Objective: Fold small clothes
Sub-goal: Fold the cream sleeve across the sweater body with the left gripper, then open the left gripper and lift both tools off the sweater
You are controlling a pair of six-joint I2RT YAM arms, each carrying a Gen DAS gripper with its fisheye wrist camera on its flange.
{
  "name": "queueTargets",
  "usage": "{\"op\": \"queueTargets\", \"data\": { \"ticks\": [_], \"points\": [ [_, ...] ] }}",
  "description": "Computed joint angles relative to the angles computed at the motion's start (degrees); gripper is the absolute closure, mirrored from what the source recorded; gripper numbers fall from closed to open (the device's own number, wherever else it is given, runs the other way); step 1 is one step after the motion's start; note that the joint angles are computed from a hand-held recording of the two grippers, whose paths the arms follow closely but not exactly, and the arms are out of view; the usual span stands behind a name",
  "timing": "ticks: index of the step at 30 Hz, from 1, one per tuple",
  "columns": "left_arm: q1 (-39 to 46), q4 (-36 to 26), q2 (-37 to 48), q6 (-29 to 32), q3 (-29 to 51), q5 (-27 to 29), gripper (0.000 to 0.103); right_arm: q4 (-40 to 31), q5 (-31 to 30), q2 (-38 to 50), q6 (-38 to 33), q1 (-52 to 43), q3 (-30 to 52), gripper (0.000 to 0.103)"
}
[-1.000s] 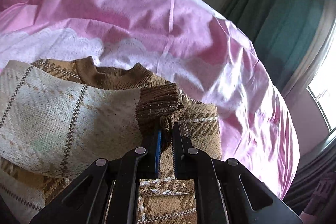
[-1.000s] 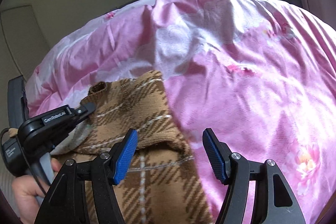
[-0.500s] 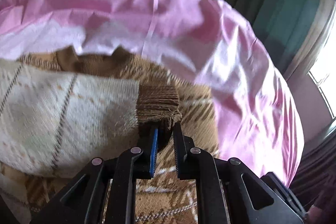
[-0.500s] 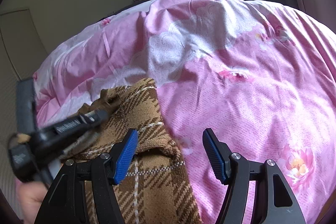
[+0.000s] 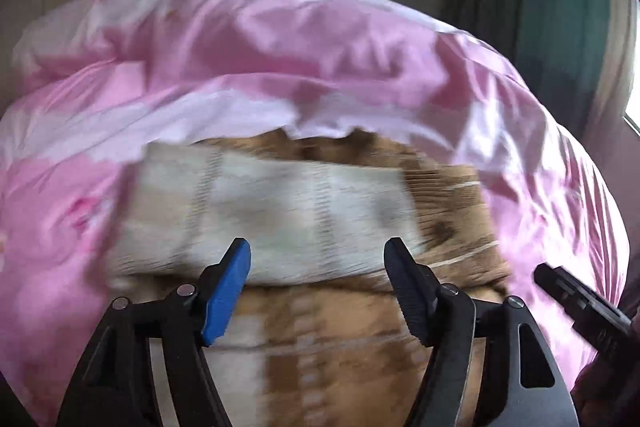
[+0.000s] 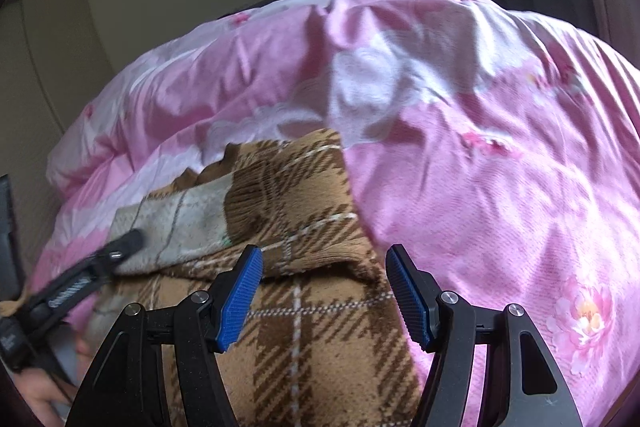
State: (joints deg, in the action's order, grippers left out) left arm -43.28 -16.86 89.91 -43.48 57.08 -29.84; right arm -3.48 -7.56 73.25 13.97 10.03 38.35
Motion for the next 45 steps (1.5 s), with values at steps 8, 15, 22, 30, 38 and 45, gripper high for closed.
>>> {"op": "queueTargets", "data": {
  "ticks": [8,15,22,30,38,45],
  "points": [
    [8.66,-0.89,-9.98,2.40,-14.05,4.56,0.034,0.18,4.27,9.89,-0.88,7.83,9.03,0.038],
    [14.93,3.09,-7.05,4.49,-16.01,9.86,0.034,-3.69,4.77,20.41,0.68,10.08,19.60,0.039],
    [19.25,4.55,-6.68,4.98,-15.72,13.51,0.034,-7.55,7.07,29.21,1.68,10.85,27.55,0.045],
    [22.98,6.77,-11.45,2.83,-20.40,14.37,0.035,-5.79,4.41,27.26,4.36,8.67,24.56,0.092],
    [20.82,5.00,-12.86,2.09,-20.85,11.65,0.035,-3.99,6.91,24.41,2.81,7.69,21.04,0.094],
    [18.84,2.05,-14.57,0.56,-20.99,10.45,0.036,-4.39,6.09,23.51,0.75,8.01,19.83,0.059]
  ]
}}
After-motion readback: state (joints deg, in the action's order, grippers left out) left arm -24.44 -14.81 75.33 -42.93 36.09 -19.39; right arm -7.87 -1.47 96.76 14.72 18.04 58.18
